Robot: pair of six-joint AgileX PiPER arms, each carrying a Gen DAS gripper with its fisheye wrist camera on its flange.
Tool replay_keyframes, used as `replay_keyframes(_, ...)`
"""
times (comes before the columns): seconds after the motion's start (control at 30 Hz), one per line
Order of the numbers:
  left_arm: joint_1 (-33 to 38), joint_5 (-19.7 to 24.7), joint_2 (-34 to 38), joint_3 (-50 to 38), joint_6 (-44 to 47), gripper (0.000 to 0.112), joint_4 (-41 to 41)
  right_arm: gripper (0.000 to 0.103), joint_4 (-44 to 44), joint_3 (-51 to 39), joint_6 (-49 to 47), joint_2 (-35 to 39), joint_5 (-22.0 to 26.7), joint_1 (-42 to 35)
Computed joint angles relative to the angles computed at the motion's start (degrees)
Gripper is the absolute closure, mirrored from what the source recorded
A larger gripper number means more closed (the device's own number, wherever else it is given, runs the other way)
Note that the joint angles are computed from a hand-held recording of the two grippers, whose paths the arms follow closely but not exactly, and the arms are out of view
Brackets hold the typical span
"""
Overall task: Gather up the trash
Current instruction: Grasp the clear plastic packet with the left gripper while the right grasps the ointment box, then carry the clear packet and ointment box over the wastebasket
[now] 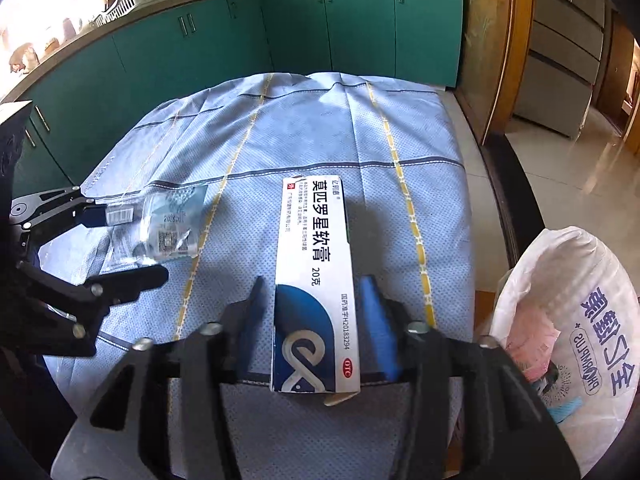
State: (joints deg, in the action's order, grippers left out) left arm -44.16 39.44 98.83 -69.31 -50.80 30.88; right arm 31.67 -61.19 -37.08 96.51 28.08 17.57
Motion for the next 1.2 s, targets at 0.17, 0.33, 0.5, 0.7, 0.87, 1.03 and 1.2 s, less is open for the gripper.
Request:
replay_keyframes(0.17,1.4,-1.4,1.4,-0.4,2.0,0.029,-2.9,0.041,-3.5,-1.5,4.7,2.0,-1.6,2.1)
replay_keyframes(0.33,1.2,-0.6,4.1,-1.8,3.6,0.027,-2.9,0.041,-5.8,-2.7,7.8,3.6,-2.2,3.2)
replay_keyframes(0.5,1.0,-1.0,4.0,-1.2,1.4,0.041,-0.6,0.043,-8.0,-2.3,8.9,3.9,-3.0,4.1)
replay_keyframes(0.7,2.0,-2.5,2.1,0.4,-0.7,0.064,-0.4,0.064,-5.7,-1.5,6.1,3.1,-3.6,3.7)
replay_keyframes(0.87,1.9,-3.9,-0.5,2.5,-6.5,0.067,3.8,0.064,0.8,-0.4,1.2,1.1,-4.4,1.6)
replay_keyframes(1.03,-0.8,-2.7,-3.1,3.6,-19.2,0.067,15.6,0.064,10.1,2.0,-7.5,-2.4,-6.2,-0.6)
replay_keyframes(1.2,-4.5,2.5,-1.4,-1.8,-27.7,0.066,22.7,0.064,12.8,3.8,-11.1,-5.2,-6.9,-2.8)
